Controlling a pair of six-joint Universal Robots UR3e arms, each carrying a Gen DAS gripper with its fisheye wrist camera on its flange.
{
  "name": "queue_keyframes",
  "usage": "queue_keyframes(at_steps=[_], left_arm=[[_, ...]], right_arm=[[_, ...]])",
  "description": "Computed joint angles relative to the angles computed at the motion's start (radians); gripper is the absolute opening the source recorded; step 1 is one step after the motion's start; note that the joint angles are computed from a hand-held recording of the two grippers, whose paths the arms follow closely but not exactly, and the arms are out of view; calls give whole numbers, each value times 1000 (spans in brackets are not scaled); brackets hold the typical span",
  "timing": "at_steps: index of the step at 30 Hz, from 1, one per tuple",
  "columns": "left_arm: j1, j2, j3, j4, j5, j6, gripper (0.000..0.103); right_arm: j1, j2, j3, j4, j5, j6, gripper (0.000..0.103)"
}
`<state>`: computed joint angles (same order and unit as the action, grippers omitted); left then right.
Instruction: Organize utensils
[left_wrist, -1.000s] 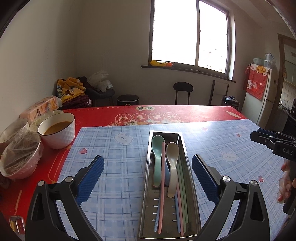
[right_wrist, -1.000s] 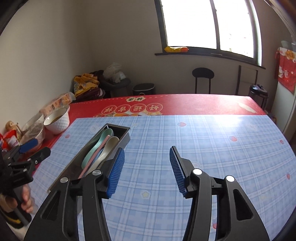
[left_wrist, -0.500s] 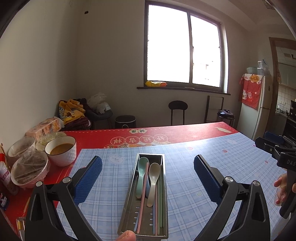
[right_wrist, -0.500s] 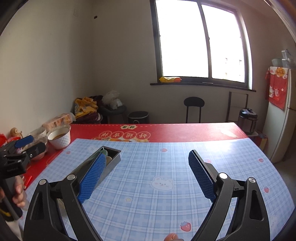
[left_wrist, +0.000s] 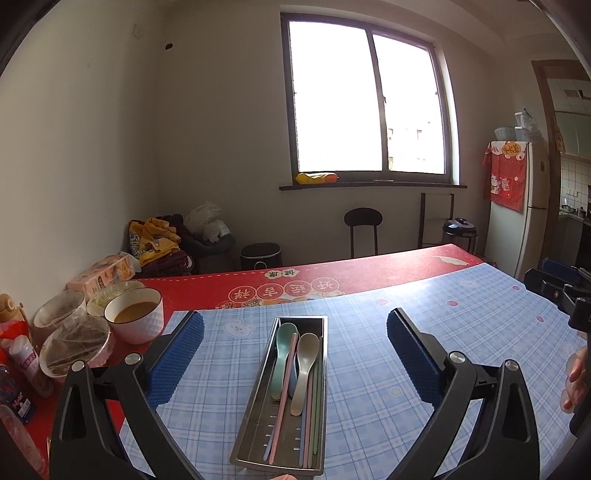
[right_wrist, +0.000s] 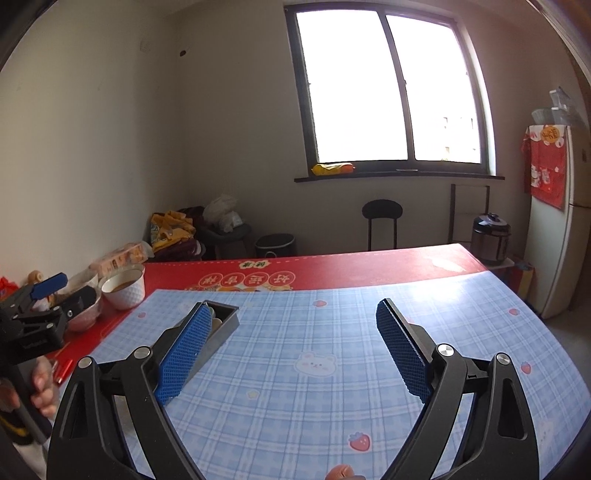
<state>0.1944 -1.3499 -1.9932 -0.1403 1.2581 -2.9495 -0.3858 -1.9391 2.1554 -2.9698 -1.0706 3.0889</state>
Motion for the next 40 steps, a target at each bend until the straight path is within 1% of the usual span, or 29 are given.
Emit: queue_keyframes(at_steps=[12, 25, 40], left_arm=[[-21, -12, 12, 0, 26, -2, 97], [-6, 5, 11, -20, 12, 5, 97], [4, 21, -2, -26, 14, -1, 97]], right_arm=[[-9, 4, 7, -13, -4, 3, 88], [21, 15, -2, -27, -43, 12, 88], [26, 17, -11, -17, -57, 6, 88]])
